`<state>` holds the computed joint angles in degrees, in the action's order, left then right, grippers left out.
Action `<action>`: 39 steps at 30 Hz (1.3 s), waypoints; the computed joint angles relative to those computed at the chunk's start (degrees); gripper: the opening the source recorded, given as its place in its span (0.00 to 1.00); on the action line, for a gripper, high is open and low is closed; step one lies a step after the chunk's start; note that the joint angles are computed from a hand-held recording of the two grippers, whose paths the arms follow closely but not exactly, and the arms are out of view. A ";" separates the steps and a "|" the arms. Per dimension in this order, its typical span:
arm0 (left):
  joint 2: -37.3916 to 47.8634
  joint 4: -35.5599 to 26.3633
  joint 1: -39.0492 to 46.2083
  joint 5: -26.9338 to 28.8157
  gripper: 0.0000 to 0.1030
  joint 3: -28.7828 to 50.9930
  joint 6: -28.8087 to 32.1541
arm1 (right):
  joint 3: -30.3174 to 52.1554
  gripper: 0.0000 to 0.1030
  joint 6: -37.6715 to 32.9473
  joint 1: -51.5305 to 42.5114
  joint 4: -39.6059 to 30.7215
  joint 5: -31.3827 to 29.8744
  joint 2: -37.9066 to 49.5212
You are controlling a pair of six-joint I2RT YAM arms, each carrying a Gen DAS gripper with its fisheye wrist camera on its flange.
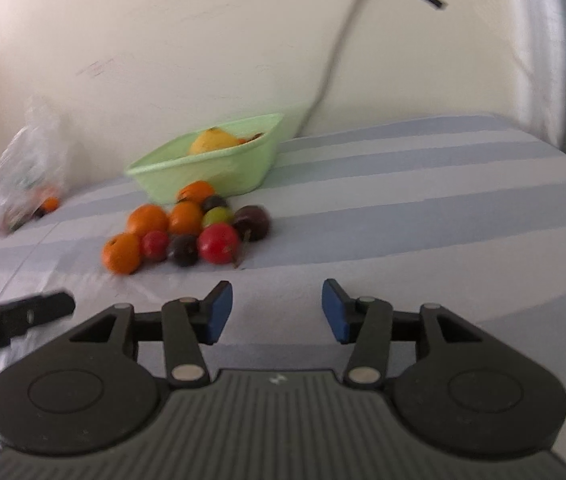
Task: Organize fruits
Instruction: 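Move both grippers back toward the fruit pile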
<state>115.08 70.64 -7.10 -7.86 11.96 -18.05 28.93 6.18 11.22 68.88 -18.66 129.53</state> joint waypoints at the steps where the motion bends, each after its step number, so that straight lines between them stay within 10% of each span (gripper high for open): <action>1: -0.15 -0.66 -0.82 -0.71 0.72 0.40 0.59 | -0.37 0.51 0.99 0.63 1.25 2.81 0.30; 12: -2.38 -12.16 -2.15 -2.35 0.85 4.33 0.45 | -1.40 0.65 -4.40 3.94 -0.16 11.64 -0.87; 24: -3.53 -24.78 -8.23 -14.17 0.96 9.15 -0.85 | -6.31 0.66 -8.64 -2.03 7.34 1.66 -0.52; 39: -3.20 -26.44 -8.27 -15.21 1.00 10.07 -2.13 | -3.62 0.66 -7.92 -7.18 7.02 -12.34 2.20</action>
